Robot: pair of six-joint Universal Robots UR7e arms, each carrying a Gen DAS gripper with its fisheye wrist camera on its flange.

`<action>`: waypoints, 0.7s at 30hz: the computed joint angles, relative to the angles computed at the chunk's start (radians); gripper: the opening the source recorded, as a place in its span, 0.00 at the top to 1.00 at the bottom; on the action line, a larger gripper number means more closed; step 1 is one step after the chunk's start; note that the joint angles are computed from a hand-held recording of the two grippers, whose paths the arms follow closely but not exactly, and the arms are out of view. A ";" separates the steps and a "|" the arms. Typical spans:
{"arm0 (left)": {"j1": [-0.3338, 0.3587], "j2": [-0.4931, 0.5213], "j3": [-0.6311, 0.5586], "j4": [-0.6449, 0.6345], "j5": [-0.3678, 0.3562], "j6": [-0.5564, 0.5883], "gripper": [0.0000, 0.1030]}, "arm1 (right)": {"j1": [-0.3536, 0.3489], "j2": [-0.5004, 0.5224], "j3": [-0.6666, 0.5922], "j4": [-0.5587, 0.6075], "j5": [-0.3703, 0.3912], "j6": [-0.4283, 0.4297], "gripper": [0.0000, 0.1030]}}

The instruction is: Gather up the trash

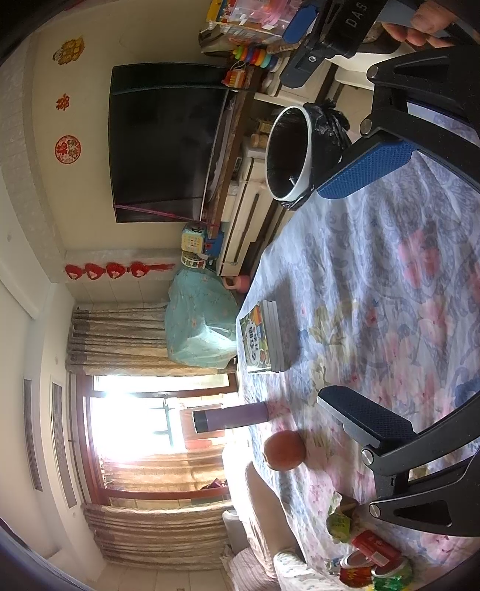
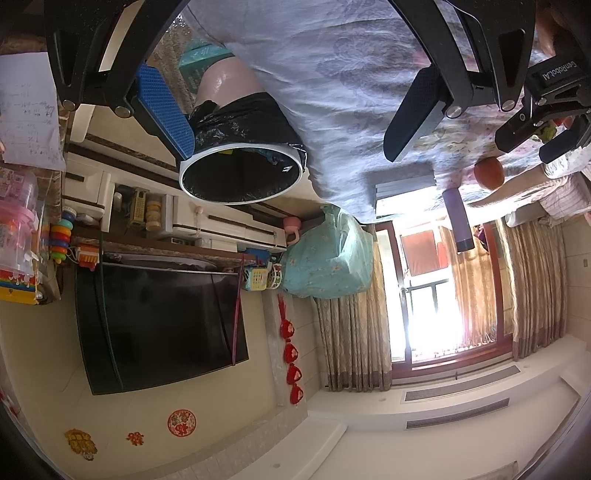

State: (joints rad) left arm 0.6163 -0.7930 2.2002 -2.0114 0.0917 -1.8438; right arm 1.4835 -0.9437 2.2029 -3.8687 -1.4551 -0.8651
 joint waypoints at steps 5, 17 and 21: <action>0.003 -0.008 -0.013 0.083 0.001 -0.060 0.01 | -0.003 -0.002 -0.001 0.004 0.002 -0.002 0.00; 0.011 -0.018 -0.037 0.224 0.008 -0.163 0.01 | 0.005 0.001 0.000 0.006 -0.006 0.006 0.00; 0.013 -0.017 -0.036 0.221 0.010 -0.160 0.01 | 0.012 0.006 0.006 -0.003 -0.011 0.014 0.00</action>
State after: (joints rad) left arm 0.6293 -0.8104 2.1641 -1.7903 0.1013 -2.0034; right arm 1.4957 -0.9373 2.2093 -3.8713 -1.4663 -0.8514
